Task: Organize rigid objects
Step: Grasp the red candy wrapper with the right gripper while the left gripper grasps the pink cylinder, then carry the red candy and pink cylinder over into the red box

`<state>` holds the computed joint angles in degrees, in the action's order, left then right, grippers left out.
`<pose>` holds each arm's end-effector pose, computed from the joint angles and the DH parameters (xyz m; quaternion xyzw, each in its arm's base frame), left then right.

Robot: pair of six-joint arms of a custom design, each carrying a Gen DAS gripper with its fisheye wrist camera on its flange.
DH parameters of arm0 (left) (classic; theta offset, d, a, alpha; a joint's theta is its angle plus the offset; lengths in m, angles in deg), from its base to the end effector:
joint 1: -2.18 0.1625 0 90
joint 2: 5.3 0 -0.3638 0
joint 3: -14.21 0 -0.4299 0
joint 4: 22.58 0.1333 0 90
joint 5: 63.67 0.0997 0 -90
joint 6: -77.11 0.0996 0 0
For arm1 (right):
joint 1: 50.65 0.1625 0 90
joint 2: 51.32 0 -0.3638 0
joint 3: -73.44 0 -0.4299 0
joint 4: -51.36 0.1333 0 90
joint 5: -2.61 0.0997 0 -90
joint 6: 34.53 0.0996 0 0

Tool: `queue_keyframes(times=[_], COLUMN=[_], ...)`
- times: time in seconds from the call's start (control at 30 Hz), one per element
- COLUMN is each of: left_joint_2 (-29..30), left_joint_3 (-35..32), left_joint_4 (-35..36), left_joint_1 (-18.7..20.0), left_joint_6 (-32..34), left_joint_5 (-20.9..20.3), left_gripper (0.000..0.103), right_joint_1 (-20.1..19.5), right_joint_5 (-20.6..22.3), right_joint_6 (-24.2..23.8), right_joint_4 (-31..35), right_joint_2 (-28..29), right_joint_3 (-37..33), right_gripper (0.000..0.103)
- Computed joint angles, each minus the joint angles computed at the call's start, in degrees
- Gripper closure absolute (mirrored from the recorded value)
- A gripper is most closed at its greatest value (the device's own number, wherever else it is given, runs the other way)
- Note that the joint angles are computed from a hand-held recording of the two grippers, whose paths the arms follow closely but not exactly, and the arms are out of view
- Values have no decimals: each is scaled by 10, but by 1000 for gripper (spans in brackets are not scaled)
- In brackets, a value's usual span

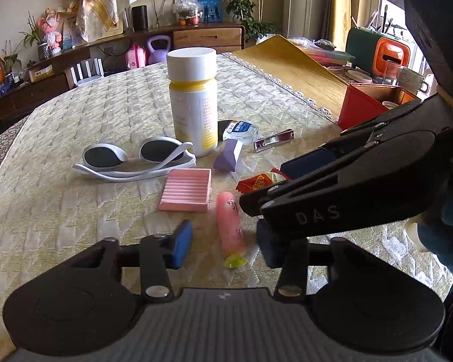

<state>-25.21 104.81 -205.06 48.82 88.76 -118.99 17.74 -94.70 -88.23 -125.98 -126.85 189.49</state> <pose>-0.2788 -0.5719 -0.1584 0.3829 0.8574 -0.2535 0.2322 -0.0933 -0.5632 0.2405 0.2288 -0.8871 0.2782 0.2885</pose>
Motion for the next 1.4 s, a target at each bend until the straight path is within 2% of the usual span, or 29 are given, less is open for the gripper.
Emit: queue_keyframes(times=[0.13,0.2,0.27,0.37,0.67,0.9,1.17,1.4], left_joint_2=[3,3,3,7,7,-11,-35,-34], left_joint_3=[-8,-9,-9,-9,-10,5,13,7], left_joint_4=[7,8,9,8,20,34,74,78], left_joint_1=[1,0,0,-4,-12,-26,-46,-68], left_joint_6=[-2,-2,2,15,3,-23,-81,-76], left_joint_5=[0,1,-1,2,13,10,-12,-21], left_gripper=[70,72,81,87,88,88,88,88], right_joint_1=[-3,-5,-6,-9,-28,-46,-64,-87], right_joint_5=[4,7,8,8,31,74,112,138], right_joint_6=[0,2,3,5,18,26,39,44], right_joint_4=[-9,-10,-16,-25,-32,-25,-12,-5], right_joint_2=[-1,-4,-7,-14,-73,-139,-211,-267], right_joint_3=[2,5,10,19,68,109,145,166], right_gripper=[66,69,70,72,74,74,74,74])
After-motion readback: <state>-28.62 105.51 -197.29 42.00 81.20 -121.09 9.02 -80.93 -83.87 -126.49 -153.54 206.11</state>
